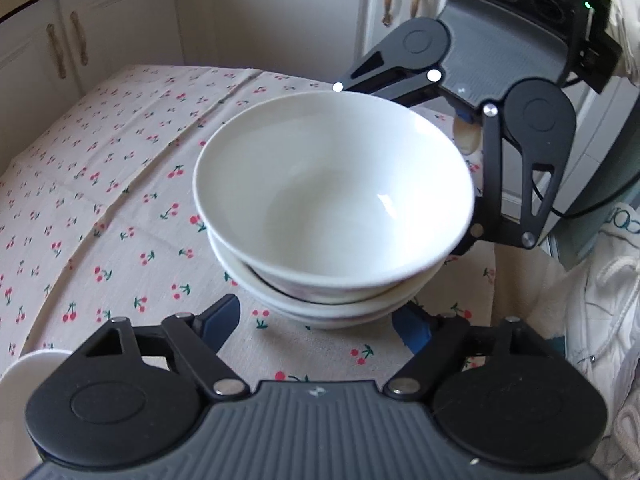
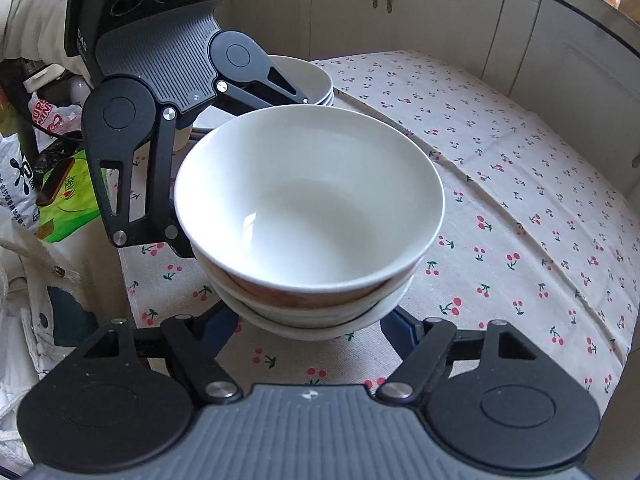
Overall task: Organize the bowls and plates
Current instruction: 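Close the left and right grippers on opposite rims of the bowl stack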
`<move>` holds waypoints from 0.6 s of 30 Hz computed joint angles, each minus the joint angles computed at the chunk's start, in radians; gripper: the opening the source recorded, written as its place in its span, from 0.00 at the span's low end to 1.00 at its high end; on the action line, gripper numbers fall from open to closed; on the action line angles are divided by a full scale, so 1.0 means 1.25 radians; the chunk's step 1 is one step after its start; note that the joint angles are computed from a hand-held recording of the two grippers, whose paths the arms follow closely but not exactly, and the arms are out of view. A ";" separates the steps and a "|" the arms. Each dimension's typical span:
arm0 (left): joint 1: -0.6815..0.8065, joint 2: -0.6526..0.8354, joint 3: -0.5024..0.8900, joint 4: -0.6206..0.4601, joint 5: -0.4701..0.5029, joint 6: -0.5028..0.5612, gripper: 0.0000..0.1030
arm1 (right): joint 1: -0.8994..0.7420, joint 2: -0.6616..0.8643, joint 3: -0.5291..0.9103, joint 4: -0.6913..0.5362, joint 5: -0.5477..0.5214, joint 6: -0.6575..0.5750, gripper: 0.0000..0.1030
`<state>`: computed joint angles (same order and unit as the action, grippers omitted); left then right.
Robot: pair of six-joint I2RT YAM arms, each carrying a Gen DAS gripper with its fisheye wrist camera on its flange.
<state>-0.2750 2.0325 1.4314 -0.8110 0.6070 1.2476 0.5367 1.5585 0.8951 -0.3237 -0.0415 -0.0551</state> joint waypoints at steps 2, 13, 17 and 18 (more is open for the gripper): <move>0.002 0.012 0.018 -0.021 0.004 0.010 0.78 | -0.002 0.001 0.003 -0.004 -0.001 -0.003 0.79; -0.005 0.039 0.055 -0.056 0.012 0.057 0.75 | -0.011 0.017 0.030 -0.031 -0.013 -0.026 0.79; -0.005 0.037 0.056 -0.058 0.009 0.060 0.75 | -0.012 0.020 0.034 -0.035 -0.016 -0.025 0.79; -0.004 0.035 0.052 -0.055 0.009 0.061 0.75 | -0.013 0.020 0.034 -0.035 -0.016 -0.023 0.79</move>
<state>-0.2802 2.0761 1.4961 -0.8801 0.6181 1.3245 0.5211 1.5835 0.9377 -0.3675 -0.0615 -0.0844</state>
